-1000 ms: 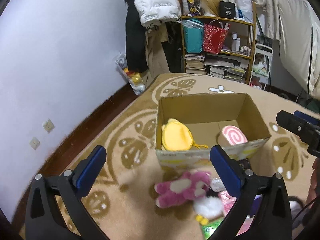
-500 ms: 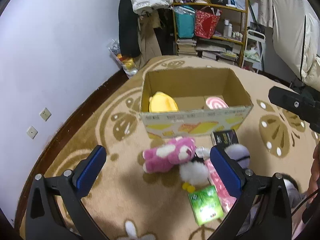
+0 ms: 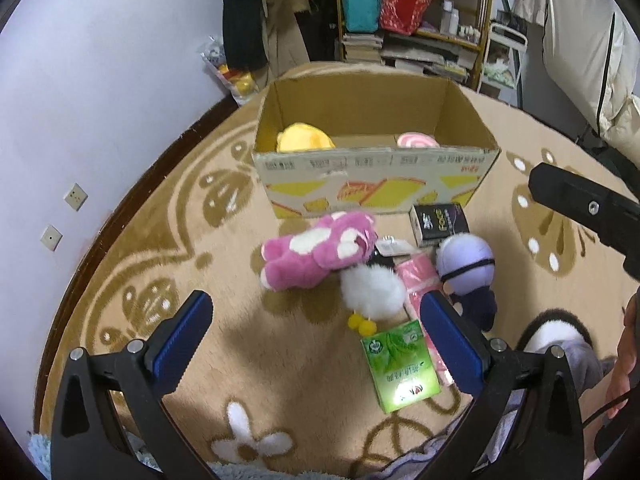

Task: Organize soft objects
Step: 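Move both tools back over the remaining pile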

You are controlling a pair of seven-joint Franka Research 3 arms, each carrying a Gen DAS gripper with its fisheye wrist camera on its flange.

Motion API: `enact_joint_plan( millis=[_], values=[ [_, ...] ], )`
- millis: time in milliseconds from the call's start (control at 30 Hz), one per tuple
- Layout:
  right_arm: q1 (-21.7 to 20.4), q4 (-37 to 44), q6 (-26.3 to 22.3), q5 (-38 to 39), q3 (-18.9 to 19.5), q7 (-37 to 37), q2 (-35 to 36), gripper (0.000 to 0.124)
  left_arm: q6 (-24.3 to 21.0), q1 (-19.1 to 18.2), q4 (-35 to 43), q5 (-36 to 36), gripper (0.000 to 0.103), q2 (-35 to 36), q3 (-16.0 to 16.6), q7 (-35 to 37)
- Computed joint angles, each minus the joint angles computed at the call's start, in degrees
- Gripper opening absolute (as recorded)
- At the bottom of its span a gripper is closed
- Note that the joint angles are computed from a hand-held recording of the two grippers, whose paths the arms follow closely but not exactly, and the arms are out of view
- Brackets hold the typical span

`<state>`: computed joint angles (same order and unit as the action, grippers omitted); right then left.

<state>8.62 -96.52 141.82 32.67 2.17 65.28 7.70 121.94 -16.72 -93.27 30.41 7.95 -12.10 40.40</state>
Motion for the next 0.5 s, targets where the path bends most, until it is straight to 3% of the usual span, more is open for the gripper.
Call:
enact_joint_plan(
  millis=[500],
  values=[
    [0.15,5.53,-8.47,-6.39,-0.34,8.21,6.6,0.103,-1.57,2.13,2.77,-13.66,0.102,5.31,0.12,6.44]
  ],
)
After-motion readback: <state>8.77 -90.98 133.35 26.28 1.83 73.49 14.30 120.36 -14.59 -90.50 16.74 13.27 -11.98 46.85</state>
